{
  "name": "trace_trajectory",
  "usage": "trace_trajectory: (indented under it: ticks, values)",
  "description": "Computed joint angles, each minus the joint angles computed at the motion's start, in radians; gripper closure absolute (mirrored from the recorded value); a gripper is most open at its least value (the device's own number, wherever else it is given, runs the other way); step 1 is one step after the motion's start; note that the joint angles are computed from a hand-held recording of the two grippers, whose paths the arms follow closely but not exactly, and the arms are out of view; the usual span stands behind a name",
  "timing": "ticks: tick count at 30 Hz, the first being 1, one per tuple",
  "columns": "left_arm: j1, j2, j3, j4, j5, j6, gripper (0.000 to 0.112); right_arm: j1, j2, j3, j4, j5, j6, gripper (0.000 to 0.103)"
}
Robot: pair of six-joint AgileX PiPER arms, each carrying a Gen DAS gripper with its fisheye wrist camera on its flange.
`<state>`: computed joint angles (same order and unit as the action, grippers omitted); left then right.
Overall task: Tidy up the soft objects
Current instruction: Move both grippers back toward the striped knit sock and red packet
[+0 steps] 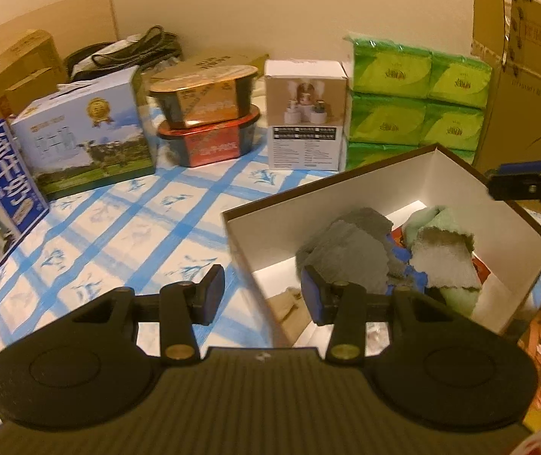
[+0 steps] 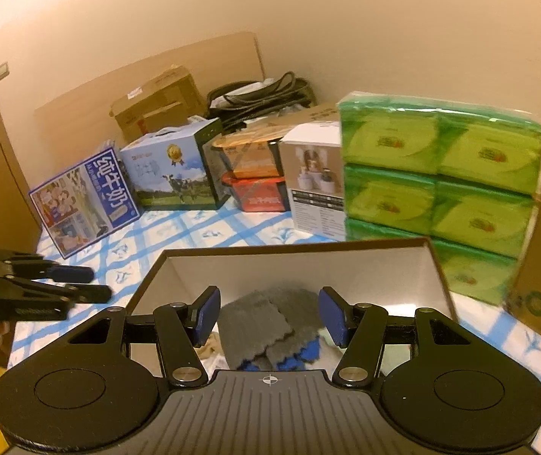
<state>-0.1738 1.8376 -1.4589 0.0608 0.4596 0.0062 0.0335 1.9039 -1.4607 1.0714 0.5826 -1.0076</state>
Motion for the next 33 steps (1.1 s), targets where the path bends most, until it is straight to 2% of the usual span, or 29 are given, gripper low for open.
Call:
trace_trajectory:
  ticks: [6, 10, 15, 17, 23, 26, 28, 33]
  values:
    - [0.051, -0.197, 0.183, -0.030, -0.011, 0.004, 0.071, -0.081, -0.167, 0.167, 0.066, 0.056, -0.051, 0.040]
    - [0.090, -0.360, 0.303, -0.077, 0.019, 0.031, 0.071, -0.142, -0.295, 0.275, 0.090, 0.110, -0.070, 0.036]
    - [0.125, -0.575, 0.437, -0.119, 0.094, 0.035, 0.071, -0.218, -0.474, 0.417, 0.091, 0.177, -0.064, 0.032]
    - [0.122, -0.650, 0.475, -0.093, 0.143, -0.007, 0.071, -0.251, -0.545, 0.469, 0.077, 0.215, -0.045, 0.028]
    - [0.036, -0.890, 0.612, -0.022, 0.266, -0.153, 0.071, -0.343, -0.753, 0.623, 0.024, 0.347, -0.008, 0.024]
    - [-0.087, -0.987, 0.661, 0.071, 0.335, -0.316, 0.071, -0.379, -0.854, 0.691, -0.006, 0.410, 0.029, 0.023]
    - [-0.236, -1.045, 0.692, 0.204, 0.382, -0.516, 0.071, -0.413, -0.913, 0.729, -0.021, 0.463, 0.053, 0.022]
    - [-0.722, -1.129, 0.727, 0.530, 0.619, -1.008, 0.071, -0.511, -1.036, 0.804, -0.050, 0.605, 0.102, 0.021]
